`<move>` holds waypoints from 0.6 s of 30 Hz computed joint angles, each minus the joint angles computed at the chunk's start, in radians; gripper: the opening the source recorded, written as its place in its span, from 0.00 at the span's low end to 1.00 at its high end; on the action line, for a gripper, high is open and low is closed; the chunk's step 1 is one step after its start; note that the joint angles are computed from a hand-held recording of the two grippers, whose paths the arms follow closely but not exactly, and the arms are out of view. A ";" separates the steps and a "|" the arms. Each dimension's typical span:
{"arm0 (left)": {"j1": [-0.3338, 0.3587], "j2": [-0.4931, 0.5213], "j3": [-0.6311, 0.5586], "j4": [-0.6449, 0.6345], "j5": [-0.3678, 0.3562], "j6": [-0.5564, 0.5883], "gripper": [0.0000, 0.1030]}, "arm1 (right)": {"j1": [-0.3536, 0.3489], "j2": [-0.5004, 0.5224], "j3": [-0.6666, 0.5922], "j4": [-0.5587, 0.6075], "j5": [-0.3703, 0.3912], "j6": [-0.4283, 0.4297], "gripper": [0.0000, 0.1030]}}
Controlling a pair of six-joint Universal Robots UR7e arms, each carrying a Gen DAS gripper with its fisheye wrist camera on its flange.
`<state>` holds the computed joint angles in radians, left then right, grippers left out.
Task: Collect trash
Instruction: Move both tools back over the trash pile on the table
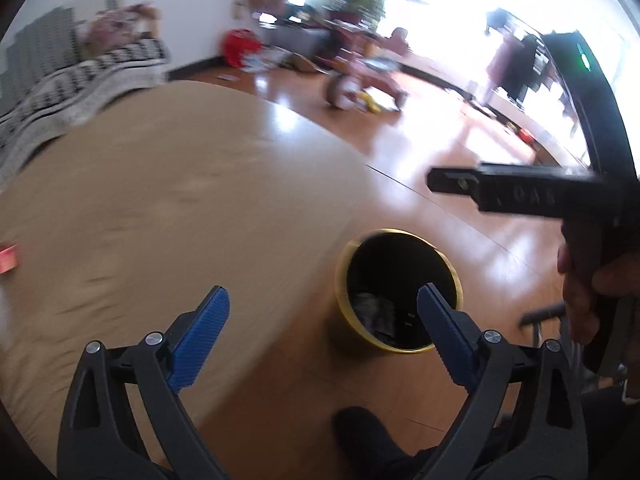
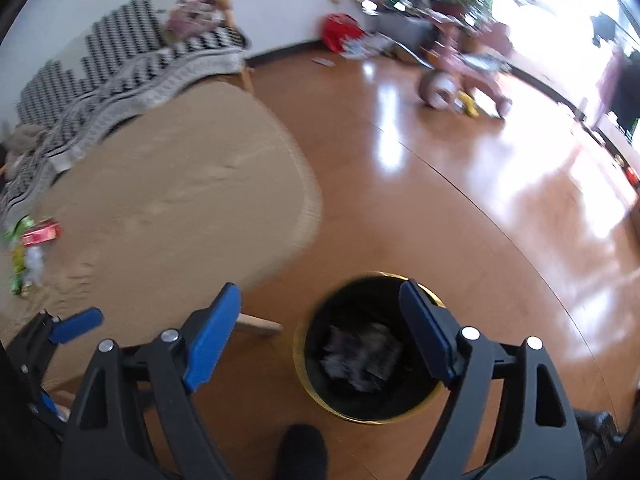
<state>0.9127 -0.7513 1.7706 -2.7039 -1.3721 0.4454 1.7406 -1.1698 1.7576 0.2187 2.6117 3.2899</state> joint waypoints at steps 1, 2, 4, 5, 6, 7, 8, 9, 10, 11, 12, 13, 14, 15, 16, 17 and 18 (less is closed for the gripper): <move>0.020 -0.030 -0.006 0.001 0.020 0.000 0.90 | 0.018 0.027 -0.025 -0.015 -0.006 -0.026 0.77; 0.036 -0.051 -0.009 0.000 0.033 0.005 0.90 | 0.036 0.057 -0.052 -0.030 -0.009 -0.051 0.78; 0.072 -0.098 -0.016 -0.019 0.082 0.024 0.90 | 0.072 0.148 -0.143 -0.020 -0.042 -0.088 0.78; 0.088 -0.116 -0.020 -0.025 0.105 0.034 0.90 | 0.084 0.179 -0.172 -0.027 -0.060 -0.104 0.78; 0.107 -0.135 -0.027 -0.034 0.136 0.045 0.90 | 0.097 0.216 -0.209 -0.027 -0.080 -0.120 0.78; 0.121 -0.148 -0.033 -0.040 0.159 0.051 0.90 | 0.112 0.278 -0.281 0.005 -0.108 -0.126 0.78; 0.147 -0.169 -0.046 -0.048 0.195 0.054 0.90 | 0.124 0.329 -0.343 0.034 -0.139 -0.134 0.78; 0.168 -0.183 -0.061 -0.046 0.216 0.053 0.90 | 0.138 0.379 -0.404 0.046 -0.168 -0.157 0.78; 0.190 -0.196 -0.077 -0.041 0.233 0.047 0.90 | 0.151 0.421 -0.454 0.052 -0.184 -0.174 0.78; 0.211 -0.208 -0.093 -0.037 0.249 0.040 0.91 | 0.163 0.468 -0.515 0.065 -0.204 -0.193 0.78; 0.223 -0.215 -0.104 -0.036 0.262 0.037 0.91 | 0.171 0.503 -0.562 0.079 -0.217 -0.204 0.78; 0.250 -0.227 -0.124 -0.043 0.289 0.034 0.91 | 0.184 0.554 -0.625 0.097 -0.239 -0.218 0.78; 0.262 -0.232 -0.135 -0.043 0.302 0.030 0.91 | 0.193 0.596 -0.681 0.118 -0.255 -0.229 0.78; 0.277 -0.238 -0.150 -0.039 0.312 0.026 0.91 | 0.202 0.650 -0.755 0.147 -0.275 -0.245 0.78; 0.296 -0.244 -0.169 -0.032 0.320 0.028 0.91 | 0.208 0.679 -0.793 0.162 -0.281 -0.254 0.78; 0.306 -0.240 -0.188 -0.029 0.329 0.031 0.91 | 0.213 0.728 -0.864 0.195 -0.291 -0.265 0.78; 0.313 -0.239 -0.197 -0.036 0.337 0.034 0.91 | 0.216 0.766 -0.926 0.230 -0.295 -0.269 0.78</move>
